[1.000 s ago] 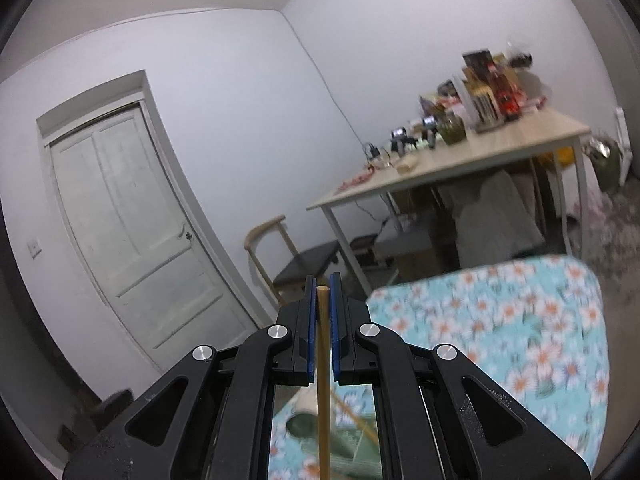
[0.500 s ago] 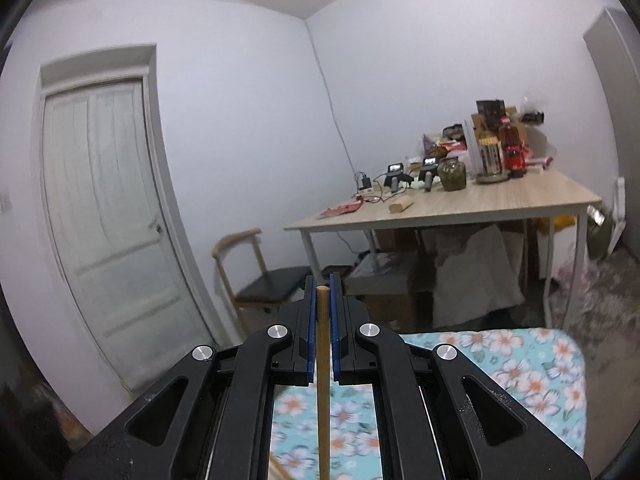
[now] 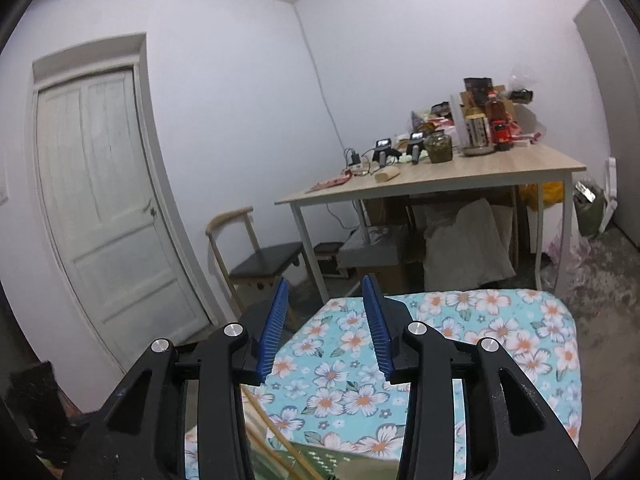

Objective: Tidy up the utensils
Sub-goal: 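Move the right tool to the chopsticks beside the holder and close on one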

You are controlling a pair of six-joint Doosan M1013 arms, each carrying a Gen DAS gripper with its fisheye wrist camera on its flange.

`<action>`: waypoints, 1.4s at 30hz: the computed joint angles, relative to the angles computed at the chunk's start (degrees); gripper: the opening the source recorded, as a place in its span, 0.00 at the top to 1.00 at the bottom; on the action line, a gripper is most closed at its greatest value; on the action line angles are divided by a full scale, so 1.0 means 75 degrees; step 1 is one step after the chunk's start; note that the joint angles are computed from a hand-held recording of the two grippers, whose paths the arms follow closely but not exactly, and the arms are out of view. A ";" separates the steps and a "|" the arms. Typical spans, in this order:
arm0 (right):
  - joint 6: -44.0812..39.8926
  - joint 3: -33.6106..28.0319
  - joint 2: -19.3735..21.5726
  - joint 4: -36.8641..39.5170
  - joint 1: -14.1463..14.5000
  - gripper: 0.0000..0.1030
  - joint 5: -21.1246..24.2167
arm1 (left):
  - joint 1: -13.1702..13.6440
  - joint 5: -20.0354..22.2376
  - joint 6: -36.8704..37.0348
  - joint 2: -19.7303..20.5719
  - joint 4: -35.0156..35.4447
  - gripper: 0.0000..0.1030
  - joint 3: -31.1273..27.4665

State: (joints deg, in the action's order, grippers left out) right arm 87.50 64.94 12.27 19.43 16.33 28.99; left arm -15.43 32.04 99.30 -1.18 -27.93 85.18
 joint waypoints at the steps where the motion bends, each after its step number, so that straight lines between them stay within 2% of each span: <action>1: 0.0033 0.0116 -0.0090 0.0048 -0.0031 0.62 -0.0060 | -0.0002 0.0004 0.0019 0.0002 -0.0028 0.49 0.0006; 13: 0.0639 0.1719 -0.1134 0.0766 -0.0372 0.57 -0.0241 | -0.0088 0.0251 0.0037 0.0159 0.0155 0.49 -0.0114; 18: 0.1609 0.2335 -0.1391 0.0507 -0.0413 0.54 0.0223 | -0.0172 0.0496 0.0096 0.0267 0.0342 0.49 -0.0183; 22: 0.2075 0.2858 -0.1525 0.0863 -0.0454 0.54 0.0787 | -0.0216 0.0731 0.0213 0.0377 0.0346 0.48 -0.0214; 25: 0.2278 0.3126 -0.1564 0.1115 -0.0410 0.54 0.1057 | -0.0240 0.0944 0.0204 0.0477 0.0377 0.48 -0.0268; 31: 0.1935 0.3693 -0.1553 0.2686 -0.0470 0.55 0.1393 | -0.0360 0.1204 0.0108 0.0601 0.0700 0.48 -0.0286; 35: 0.1758 0.3779 -0.1432 0.3294 -0.0448 0.58 0.1614 | -0.0416 0.1305 -0.0048 0.0638 0.0959 0.48 -0.0228; 42: 0.1974 0.3777 -0.1220 0.3593 -0.0410 0.66 0.1901 | -0.0497 0.1402 -0.0320 0.0676 0.1503 0.48 -0.0153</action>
